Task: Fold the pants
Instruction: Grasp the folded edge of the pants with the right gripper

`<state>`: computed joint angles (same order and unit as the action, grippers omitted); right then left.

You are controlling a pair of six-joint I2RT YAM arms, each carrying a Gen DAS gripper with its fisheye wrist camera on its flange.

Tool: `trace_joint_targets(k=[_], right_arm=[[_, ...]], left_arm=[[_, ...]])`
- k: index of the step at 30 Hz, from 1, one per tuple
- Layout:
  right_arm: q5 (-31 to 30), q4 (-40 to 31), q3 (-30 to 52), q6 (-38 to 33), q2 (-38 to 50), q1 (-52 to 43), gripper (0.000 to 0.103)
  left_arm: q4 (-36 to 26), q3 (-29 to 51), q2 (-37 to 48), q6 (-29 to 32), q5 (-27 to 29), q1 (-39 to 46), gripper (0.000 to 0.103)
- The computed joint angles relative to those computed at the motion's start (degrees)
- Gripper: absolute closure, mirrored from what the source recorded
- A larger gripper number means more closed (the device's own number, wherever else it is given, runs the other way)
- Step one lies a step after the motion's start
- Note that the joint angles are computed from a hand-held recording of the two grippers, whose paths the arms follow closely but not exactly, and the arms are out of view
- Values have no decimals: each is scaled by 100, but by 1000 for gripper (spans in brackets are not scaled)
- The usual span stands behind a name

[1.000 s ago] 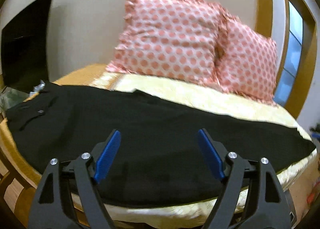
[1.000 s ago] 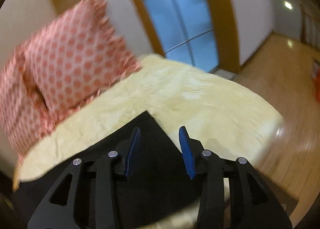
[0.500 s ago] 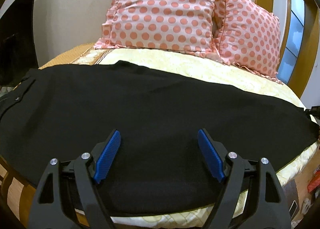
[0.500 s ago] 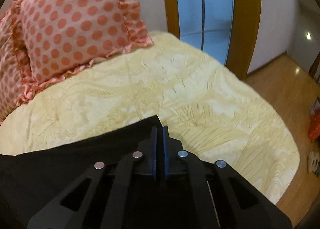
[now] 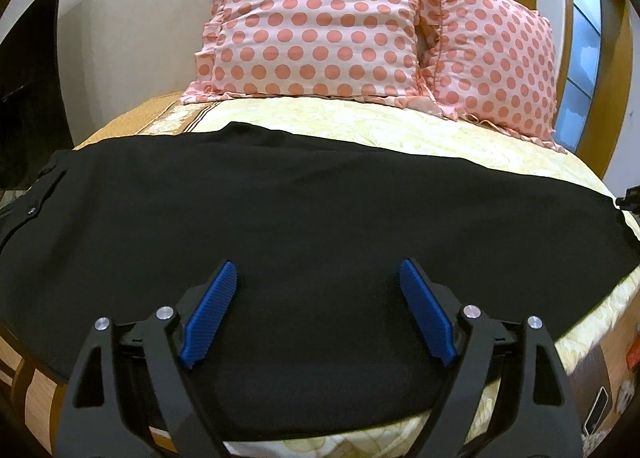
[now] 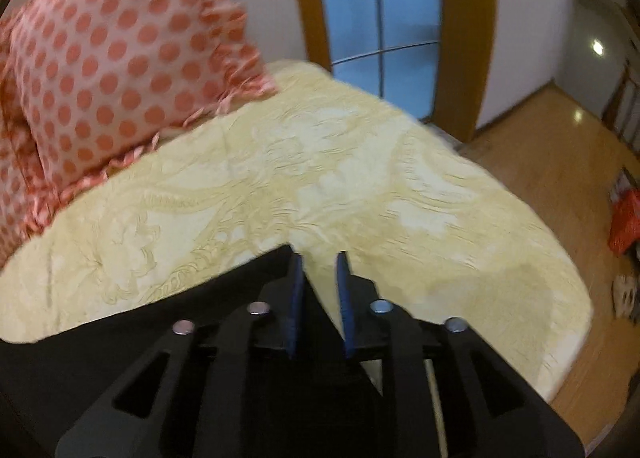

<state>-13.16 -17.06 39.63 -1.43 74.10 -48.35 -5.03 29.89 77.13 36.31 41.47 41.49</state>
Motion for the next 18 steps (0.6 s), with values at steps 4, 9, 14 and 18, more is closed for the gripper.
trace_joint_targets(k=[4,9,14,18], right_arm=[[-642,-427,-702,-190,-1355,-966,26],[-1912,-1304,-1351,-864,-2218,-2725,33],[-2216,-1643,-1856,-1292,-2865,-3208,41],[-2613,-2153,-2046,-1291,-3467,-3100,50]], left_arm=[[-364,158,163,376,579,439,19],[-375,186,208,671,774,719,19],[-716,444,468,943,1028,994,19],[-772,478,546,1051,1125,1136,17]])
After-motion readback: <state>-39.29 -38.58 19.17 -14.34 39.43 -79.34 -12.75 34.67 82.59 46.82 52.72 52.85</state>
